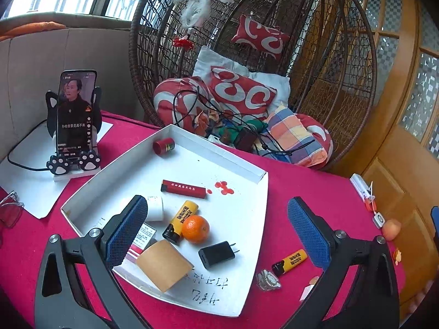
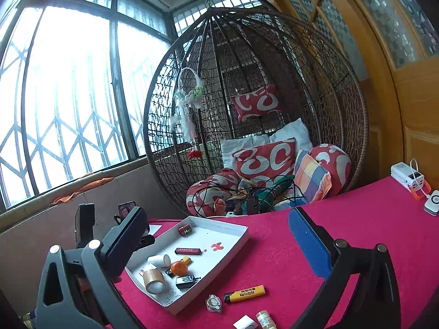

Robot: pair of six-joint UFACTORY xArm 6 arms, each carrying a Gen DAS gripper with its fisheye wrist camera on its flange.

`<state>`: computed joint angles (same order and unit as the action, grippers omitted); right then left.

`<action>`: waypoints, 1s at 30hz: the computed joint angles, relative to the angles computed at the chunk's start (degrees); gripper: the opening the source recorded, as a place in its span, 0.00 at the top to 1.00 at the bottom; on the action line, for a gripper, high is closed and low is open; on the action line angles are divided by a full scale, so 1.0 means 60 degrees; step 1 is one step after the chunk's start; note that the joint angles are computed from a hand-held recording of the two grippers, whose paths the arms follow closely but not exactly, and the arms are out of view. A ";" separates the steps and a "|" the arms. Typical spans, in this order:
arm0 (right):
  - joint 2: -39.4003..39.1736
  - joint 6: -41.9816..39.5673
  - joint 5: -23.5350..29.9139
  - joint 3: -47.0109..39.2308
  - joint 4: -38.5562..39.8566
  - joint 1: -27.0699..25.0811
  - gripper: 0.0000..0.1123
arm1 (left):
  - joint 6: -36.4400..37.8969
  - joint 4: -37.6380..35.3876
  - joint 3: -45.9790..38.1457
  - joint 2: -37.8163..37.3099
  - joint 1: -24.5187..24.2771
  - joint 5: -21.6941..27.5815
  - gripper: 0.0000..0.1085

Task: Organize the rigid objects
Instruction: 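Withdraw both tools from the tray back over the remaining table items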

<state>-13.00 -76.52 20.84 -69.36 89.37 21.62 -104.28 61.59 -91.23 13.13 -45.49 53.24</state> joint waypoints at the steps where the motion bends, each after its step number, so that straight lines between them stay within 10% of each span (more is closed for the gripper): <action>1: -0.0058 -0.0270 -0.0445 0.0046 0.0337 0.0097 0.08 | 0.0069 0.0103 -0.0110 0.0052 -0.0083 0.0141 0.05; 15: -0.0082 -0.0165 -0.0317 0.0764 0.0421 -0.0418 0.08 | 0.1617 0.0016 0.0052 0.0406 -0.0055 -0.1501 0.05; 24: 0.0535 0.1608 -0.0233 0.1073 -0.0762 -0.0911 0.08 | 0.7207 -0.4046 -0.1948 0.2674 -0.0053 -0.3367 0.05; 30: 0.1026 0.1365 -0.0550 0.1230 -0.0415 -0.1174 0.08 | 0.9315 -0.5872 -0.4797 0.4609 -0.0001 -0.2353 0.05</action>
